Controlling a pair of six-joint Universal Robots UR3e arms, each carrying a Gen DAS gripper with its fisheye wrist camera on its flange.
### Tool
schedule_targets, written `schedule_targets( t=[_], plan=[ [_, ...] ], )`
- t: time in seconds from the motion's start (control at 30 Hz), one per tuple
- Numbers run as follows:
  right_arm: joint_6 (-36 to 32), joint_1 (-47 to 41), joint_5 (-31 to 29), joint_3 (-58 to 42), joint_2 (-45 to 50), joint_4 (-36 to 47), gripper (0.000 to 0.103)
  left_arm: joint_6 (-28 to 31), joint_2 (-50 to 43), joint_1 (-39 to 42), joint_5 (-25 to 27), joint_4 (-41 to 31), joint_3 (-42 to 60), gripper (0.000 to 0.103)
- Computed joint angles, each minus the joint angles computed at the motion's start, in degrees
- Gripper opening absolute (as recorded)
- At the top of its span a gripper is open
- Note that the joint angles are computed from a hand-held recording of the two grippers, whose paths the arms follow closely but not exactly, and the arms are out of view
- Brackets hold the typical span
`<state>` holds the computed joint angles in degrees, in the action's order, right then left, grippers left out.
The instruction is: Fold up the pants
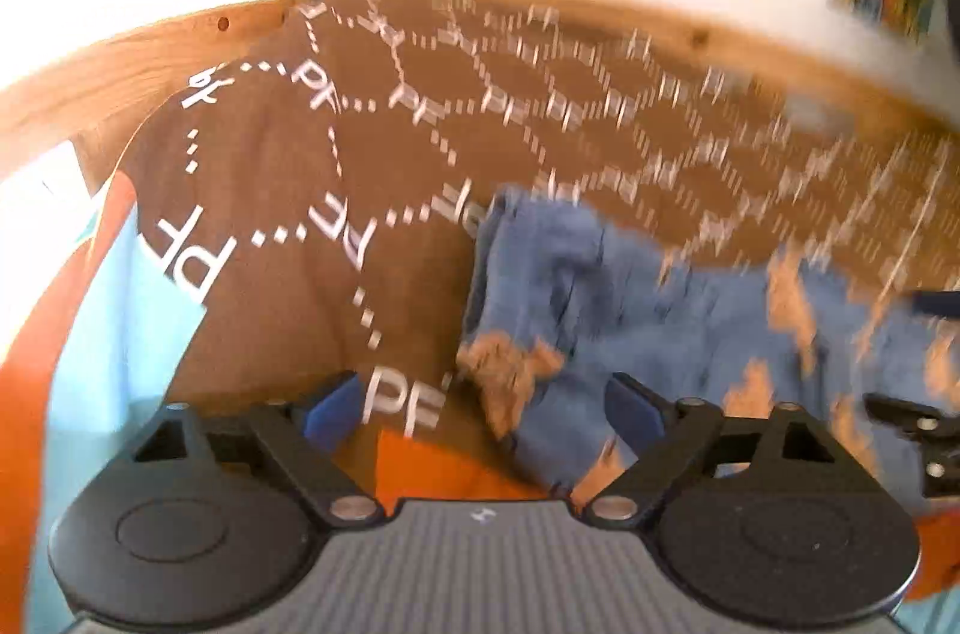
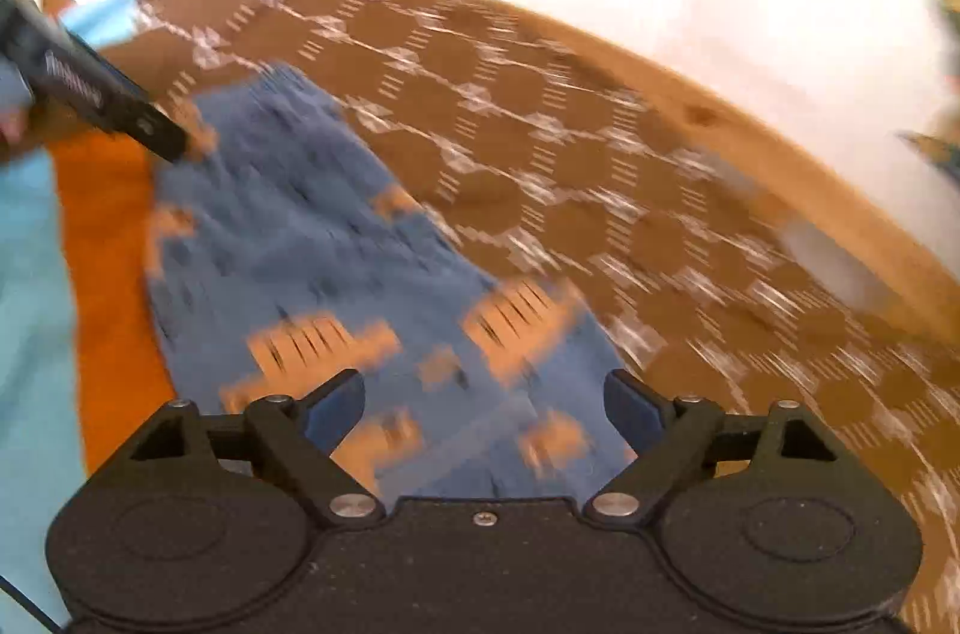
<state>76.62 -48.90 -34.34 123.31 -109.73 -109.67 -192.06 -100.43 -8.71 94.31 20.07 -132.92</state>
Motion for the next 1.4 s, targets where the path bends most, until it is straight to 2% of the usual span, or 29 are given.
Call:
schedule_targets(
  t=[0.07,0.13,0.17,0.27,0.37,0.43,0.5,0.53,0.57,0.6,0.77,0.83,0.87,0.93,1.07,1.17,1.23,1.3,1.33,1.4],
  plan=[
    [5.9,8.9,-3.4,-12.0,8.5,1.4,0.073,0.8,-1.7,2.4,-3.6,4.2,-1.3,0.083],
    [9.3,17.8,-7.5,-24.0,17.8,2.1,0.069,2.9,-2.7,3.1,-4.6,6.1,-1.3,0.081],
    [9.5,21.8,-9.8,-30.0,22.1,3.4,0.063,3.4,-2.4,3.3,-5.1,6.0,-1.4,0.081],
    [6.9,30.9,-14.3,-44.3,32.4,8.3,0.058,3.5,-0.8,5.2,-8.0,6.3,-3.1,0.081],
    [6.0,36.6,-14.5,-52.7,39.3,9.2,0.056,6.0,-0.4,6.5,-9.5,7.3,-4.8,0.077],
    [6.1,39.1,-14.4,-59.8,43.5,13.1,0.054,8.9,-0.7,5.8,-8.3,7.4,-4.8,0.072],
    [5.5,41.3,-15.3,-65.3,46.8,16.6,0.048,10.8,-1.3,5.2,-7.4,8.0,-4.8,0.070],
    [6.1,42.6,-16.6,-67.8,48.5,17.1,0.036,11.2,-1.5,5.2,-7.7,8.2,-4.9,0.070],
    [7.4,43.5,-17.7,-67.8,49.0,15.9,0.014,11.3,-1.4,5.5,-8.4,8.1,-4.9,0.070],
    [8.2,43.7,-17.8,-65.5,48.2,13.6,0.007,11.2,-1.4,5.8,-9.0,8.0,-5.0,0.070],
    [-0.8,37.4,-7.7,-39.4,35.5,-4.9,0.005,10.6,-1.9,7.2,-11.8,10.1,-6.2,0.077],
    [-6.8,34.4,-3.8,-29.0,30.7,-12.9,0.005,10.2,-4.9,9.6,-16.5,16.1,-7.7,0.087],
    [-10.6,33.0,-1.8,-24.9,29.0,-15.9,0.005,10.1,-7.0,11.0,-19.5,19.0,-7.9,0.089],
    [-14.1,31.4,1.0,-20.1,27.1,-19.4,0.005,9.9,-11.4,13.4,-24.6,23.5,-6.8,0.089],
    [-14.8,30.8,2.2,-18.4,27.2,-22.3,0.005,11.2,-16.4,17.4,-32.9,28.9,-6.7,0.088],
    [-15.4,30.3,2.6,-17.8,26.8,-21.9,0.005,9.5,-16.9,21.0,-38.0,30.1,-7.8,0.075],
    [-14.5,30.6,2.5,-17.8,27.4,-23.1,0.005,7.1,-16.9,22.8,-39.8,30.4,-8.2,0.059],
    [-14.4,30.2,2.6,-17.6,27.0,-22.6,0.006,4.4,-17.7,25.3,-42.3,31.9,-8.9,0.049],
    [-13.8,30.3,2.5,-17.6,27.2,-23.3,0.006,3.1,-18.2,26.1,-42.9,32.3,-8.9,0.041],
    [-12.6,30.5,2.3,-17.4,27.8,-24.7,0.006,1.5,-18.3,26.1,-41.9,30.5,-7.6,0.032]
  ],
)
